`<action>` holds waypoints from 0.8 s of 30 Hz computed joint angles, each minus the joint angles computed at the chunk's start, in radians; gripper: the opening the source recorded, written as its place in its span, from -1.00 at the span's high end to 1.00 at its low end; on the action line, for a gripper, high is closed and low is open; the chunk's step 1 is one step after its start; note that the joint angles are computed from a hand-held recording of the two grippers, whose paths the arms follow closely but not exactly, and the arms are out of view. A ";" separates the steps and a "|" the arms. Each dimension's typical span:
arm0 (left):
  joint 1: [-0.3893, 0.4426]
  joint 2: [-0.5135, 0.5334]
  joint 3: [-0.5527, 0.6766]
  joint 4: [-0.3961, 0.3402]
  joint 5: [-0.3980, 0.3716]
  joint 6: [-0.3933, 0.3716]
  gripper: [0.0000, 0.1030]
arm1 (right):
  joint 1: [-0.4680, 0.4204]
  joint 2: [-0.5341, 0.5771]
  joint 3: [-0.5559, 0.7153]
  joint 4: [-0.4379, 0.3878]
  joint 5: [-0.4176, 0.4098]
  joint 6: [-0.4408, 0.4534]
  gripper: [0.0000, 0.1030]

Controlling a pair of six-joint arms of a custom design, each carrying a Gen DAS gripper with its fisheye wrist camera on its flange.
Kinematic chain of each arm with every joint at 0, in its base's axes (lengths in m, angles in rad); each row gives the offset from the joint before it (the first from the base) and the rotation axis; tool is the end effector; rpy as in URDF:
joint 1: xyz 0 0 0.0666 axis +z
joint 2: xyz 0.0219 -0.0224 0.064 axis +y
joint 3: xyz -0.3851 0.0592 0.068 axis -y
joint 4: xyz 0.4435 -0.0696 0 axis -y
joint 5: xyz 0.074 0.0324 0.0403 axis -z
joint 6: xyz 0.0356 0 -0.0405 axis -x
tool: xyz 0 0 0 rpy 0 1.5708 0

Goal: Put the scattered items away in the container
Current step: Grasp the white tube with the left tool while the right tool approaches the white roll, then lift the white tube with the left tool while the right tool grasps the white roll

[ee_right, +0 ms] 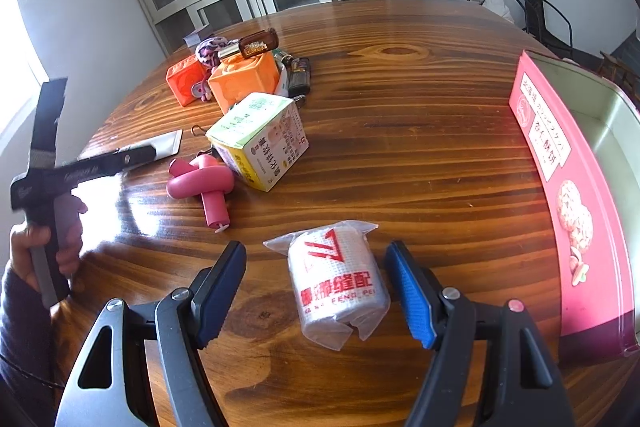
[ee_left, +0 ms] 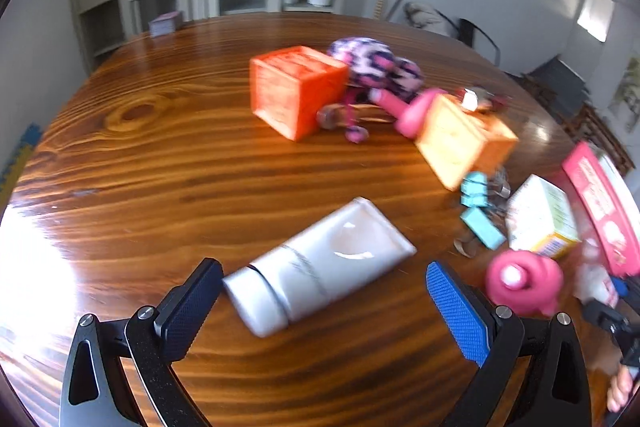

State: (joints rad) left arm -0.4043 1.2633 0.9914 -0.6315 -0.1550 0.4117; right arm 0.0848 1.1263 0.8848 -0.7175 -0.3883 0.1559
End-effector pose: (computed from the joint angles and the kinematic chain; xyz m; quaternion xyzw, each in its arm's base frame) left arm 0.4293 -0.1781 0.3132 -0.0288 0.9419 -0.0624 0.3288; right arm 0.4070 0.0477 0.3138 -0.1700 0.9219 0.1734 0.3018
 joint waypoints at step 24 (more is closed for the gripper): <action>-0.074 0.009 0.009 -0.068 -0.163 0.031 0.28 | 0.013 -0.023 -0.014 0.020 0.008 0.033 -0.48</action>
